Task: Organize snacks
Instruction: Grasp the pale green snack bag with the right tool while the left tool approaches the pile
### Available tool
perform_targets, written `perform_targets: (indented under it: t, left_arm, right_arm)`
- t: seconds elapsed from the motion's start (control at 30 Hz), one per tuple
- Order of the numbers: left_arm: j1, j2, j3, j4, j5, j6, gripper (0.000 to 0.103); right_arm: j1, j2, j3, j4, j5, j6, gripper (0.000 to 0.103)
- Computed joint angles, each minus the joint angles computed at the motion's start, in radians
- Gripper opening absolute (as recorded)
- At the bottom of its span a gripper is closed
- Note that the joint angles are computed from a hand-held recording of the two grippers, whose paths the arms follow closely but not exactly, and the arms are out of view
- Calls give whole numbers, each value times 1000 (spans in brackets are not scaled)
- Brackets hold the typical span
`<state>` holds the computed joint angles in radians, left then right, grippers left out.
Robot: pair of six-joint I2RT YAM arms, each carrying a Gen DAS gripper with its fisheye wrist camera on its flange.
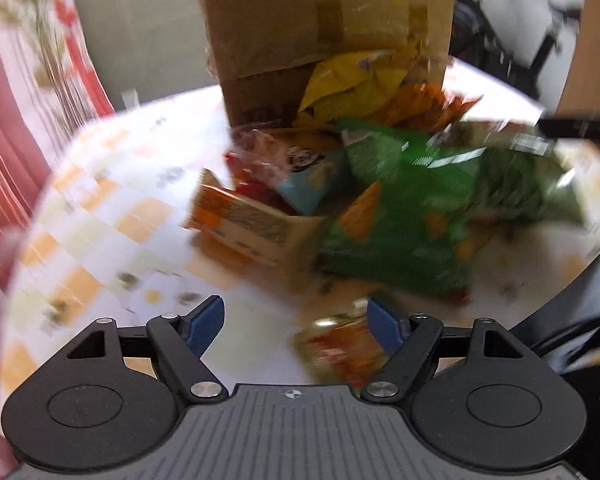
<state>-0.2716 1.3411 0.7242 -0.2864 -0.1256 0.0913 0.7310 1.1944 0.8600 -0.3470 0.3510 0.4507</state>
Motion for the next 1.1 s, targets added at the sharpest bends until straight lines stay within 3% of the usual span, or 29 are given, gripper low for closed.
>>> perform_targets:
  t: [0.17,0.37,0.73,1.1]
  left_arm:
    - [58,-17,-21,-15,130,79,80]
    - [25,5,-79,25,110,162,80]
    - [52,43,-51,58,92,150,81]
    - [83,171,27,96,24,-43,82]
  right_arm:
    - [1,0,5,-14,-7,9,103]
    - [10,6,16,-26,1,10,103]
    - [3,19,21,-30,-12,11,103]
    - [-11,18,19,-40,-29,32,103]
